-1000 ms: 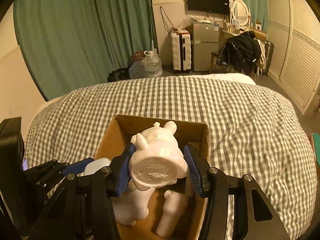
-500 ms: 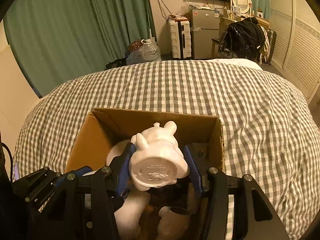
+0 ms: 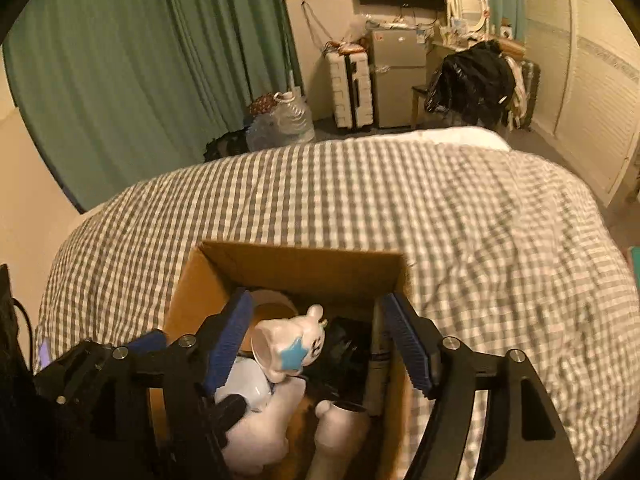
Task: Organize objects
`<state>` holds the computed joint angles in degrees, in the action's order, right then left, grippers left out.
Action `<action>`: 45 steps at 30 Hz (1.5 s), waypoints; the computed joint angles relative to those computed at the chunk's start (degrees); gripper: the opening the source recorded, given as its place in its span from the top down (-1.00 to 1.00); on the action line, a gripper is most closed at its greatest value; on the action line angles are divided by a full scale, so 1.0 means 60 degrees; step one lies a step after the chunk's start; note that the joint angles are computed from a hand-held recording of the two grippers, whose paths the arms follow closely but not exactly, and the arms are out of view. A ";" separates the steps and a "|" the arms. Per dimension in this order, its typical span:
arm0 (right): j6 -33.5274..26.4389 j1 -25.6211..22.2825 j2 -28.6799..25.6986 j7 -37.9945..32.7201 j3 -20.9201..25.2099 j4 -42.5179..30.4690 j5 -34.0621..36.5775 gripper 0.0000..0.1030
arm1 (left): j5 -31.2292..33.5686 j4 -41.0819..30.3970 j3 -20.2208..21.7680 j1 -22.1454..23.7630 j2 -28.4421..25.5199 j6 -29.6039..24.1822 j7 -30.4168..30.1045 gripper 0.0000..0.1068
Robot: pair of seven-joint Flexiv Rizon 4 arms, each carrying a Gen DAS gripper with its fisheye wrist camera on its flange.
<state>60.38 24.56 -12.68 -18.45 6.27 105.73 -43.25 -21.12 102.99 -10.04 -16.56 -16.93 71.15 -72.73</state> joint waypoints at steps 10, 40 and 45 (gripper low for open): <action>-0.1695 -0.0002 0.1991 0.1493 0.0694 0.0045 -0.1994 -0.86 | 0.1079 0.0396 0.0582 -0.0291 0.2023 0.0324 -0.0959 -0.85; -0.5385 -0.0025 0.5318 0.4058 0.3578 0.2323 -0.3759 -0.96 | 0.3381 0.3710 0.0179 0.0923 0.5960 0.2417 -0.3481 -0.93; -0.4912 -0.0083 0.5162 0.4427 0.3388 0.3036 -0.3923 -0.96 | 0.4582 0.4275 -0.0532 0.2075 0.5921 0.3144 -0.4830 -0.93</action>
<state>30.91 24.06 18.29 8.11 26.60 123.94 -66.79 6.37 128.64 -13.24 -4.11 18.60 90.02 -101.71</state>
